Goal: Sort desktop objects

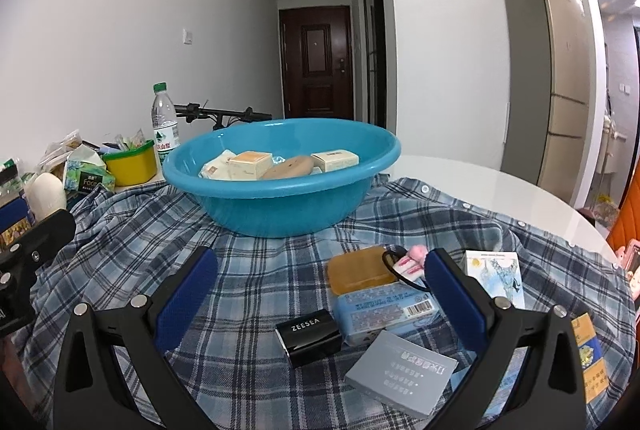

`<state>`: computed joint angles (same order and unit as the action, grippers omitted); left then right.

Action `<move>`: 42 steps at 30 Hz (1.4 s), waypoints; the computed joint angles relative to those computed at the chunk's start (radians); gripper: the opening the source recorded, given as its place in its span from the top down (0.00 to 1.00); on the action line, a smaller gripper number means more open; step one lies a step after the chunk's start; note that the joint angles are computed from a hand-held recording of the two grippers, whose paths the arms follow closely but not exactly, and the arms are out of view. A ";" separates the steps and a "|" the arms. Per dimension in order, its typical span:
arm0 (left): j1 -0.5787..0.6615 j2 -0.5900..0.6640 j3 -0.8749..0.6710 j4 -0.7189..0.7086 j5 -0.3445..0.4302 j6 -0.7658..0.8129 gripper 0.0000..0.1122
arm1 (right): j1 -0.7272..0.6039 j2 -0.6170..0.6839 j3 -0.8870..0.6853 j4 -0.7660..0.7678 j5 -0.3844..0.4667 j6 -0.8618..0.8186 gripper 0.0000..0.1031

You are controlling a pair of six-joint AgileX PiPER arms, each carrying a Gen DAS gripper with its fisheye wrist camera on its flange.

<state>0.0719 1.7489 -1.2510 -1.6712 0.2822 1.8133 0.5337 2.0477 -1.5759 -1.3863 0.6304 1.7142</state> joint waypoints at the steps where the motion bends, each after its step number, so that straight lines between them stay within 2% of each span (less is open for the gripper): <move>1: 0.000 0.002 -0.009 0.051 0.004 -0.057 0.08 | -0.002 -0.010 0.007 -0.004 -0.002 0.006 0.00; 4: -0.001 0.014 -0.048 0.249 0.018 -0.260 0.08 | -0.002 -0.028 0.005 -0.002 0.008 -0.012 0.00; 10: -0.019 0.022 -0.124 0.542 0.019 -0.538 0.08 | 0.000 -0.027 -0.084 0.123 0.041 -0.256 0.00; 14: 0.002 0.048 -0.274 0.828 0.193 -0.874 0.08 | 0.011 -0.012 -0.163 0.164 0.106 -0.362 0.00; 16: 0.016 0.071 -0.372 0.916 0.321 -0.991 0.08 | 0.011 0.012 -0.232 0.224 0.152 -0.450 0.00; 18: 0.010 0.073 -0.439 0.997 0.395 -1.061 0.08 | 0.011 0.040 -0.290 0.263 0.194 -0.511 0.00; 21: 0.003 0.051 -0.478 1.017 0.445 -1.072 0.08 | 0.004 0.067 -0.339 0.303 0.230 -0.568 0.00; 24: 0.020 0.025 -0.510 0.954 0.500 -1.045 0.08 | -0.015 0.067 -0.330 0.332 0.225 -0.558 0.00; 30: 0.029 0.020 -0.598 0.951 0.517 -1.073 0.08 | -0.064 0.054 -0.303 0.387 0.197 -0.535 0.00; 34: 0.015 0.030 -0.618 0.979 0.480 -1.090 0.08 | -0.082 0.049 -0.287 0.381 0.188 -0.509 0.00; 36: 0.010 0.059 -0.652 0.997 0.508 -1.098 0.08 | -0.089 0.049 -0.277 0.379 0.182 -0.495 0.00; 42: -0.018 0.069 -0.635 0.996 0.495 -1.091 0.08 | -0.101 0.052 -0.253 0.413 0.145 -0.492 0.00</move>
<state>0.0542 1.8182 -1.8862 -0.6756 0.7769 0.7219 0.4327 2.1000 -1.8290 -0.9735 0.7749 1.2221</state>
